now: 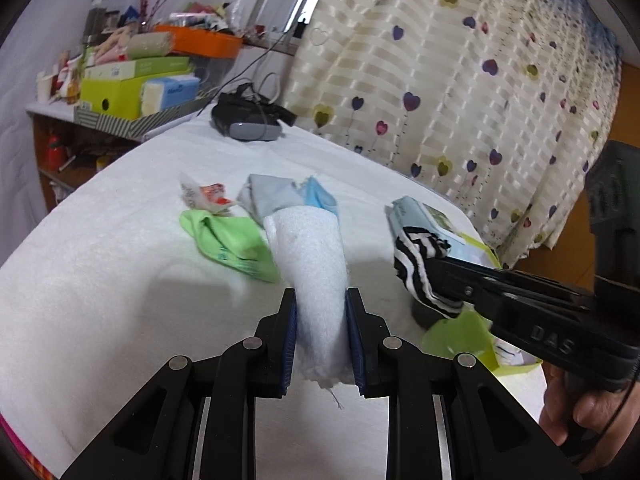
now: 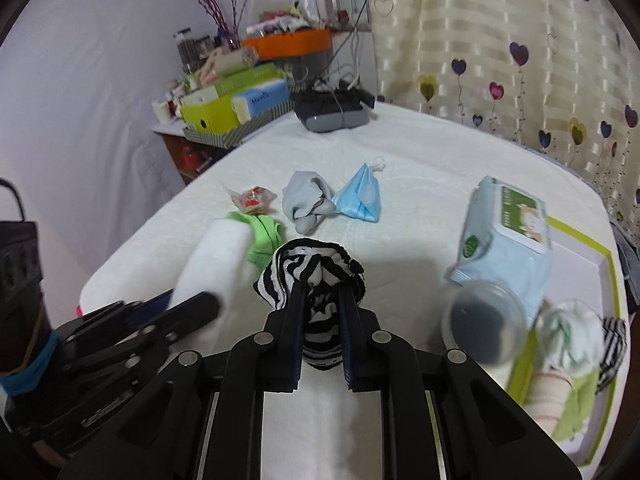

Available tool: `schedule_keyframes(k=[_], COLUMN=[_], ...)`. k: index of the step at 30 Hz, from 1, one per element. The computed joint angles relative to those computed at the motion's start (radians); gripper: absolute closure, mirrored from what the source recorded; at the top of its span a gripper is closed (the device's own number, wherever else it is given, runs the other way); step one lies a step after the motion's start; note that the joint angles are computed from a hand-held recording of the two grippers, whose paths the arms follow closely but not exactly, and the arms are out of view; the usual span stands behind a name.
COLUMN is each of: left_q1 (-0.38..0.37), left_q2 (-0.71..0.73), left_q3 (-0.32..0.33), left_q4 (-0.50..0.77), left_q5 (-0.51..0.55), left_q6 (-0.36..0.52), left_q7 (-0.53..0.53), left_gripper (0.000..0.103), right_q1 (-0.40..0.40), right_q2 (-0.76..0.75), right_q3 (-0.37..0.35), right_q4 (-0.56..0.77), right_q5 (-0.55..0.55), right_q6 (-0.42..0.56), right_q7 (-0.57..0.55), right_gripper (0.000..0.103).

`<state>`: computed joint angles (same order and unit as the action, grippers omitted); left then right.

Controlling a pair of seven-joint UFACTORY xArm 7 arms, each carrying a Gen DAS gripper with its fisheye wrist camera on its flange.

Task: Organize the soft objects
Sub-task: 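Carry the towel and striped sock over the yellow-green box with both grippers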

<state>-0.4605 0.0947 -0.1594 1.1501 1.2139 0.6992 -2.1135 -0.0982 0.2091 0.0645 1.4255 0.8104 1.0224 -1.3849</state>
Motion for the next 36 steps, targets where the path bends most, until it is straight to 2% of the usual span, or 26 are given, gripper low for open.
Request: schedule_keyframes(k=[9,19,36], left_q1=[-0.054,-0.114,-0.198], left_q2=[0.049,0.107,0.244], left_q3=[-0.010,0.009,0.070], left_q4=[0.100,0.201,0.393], left_q5=[-0.013,-0.026,-0.078], left_q6=[0.062,0.093,0.068], left_q7=[0.069,0.140,0.280], left_gripper=[0.081,0.081,0.081], right_q1=[-0.063,-0.114,-0.193], right_q2=[-0.046,-0.040,0.012], right_q3=[-0.042,-0.070,-0.081], right_q4=[-0.023,0.002,0.074], right_q5=[0.095,0.151,0.190], right_q6=[0.066,0.126,0.168], right_q7=[-0.085,-0.118,-0.116], right_gripper=[0.087,0.087,0.087])
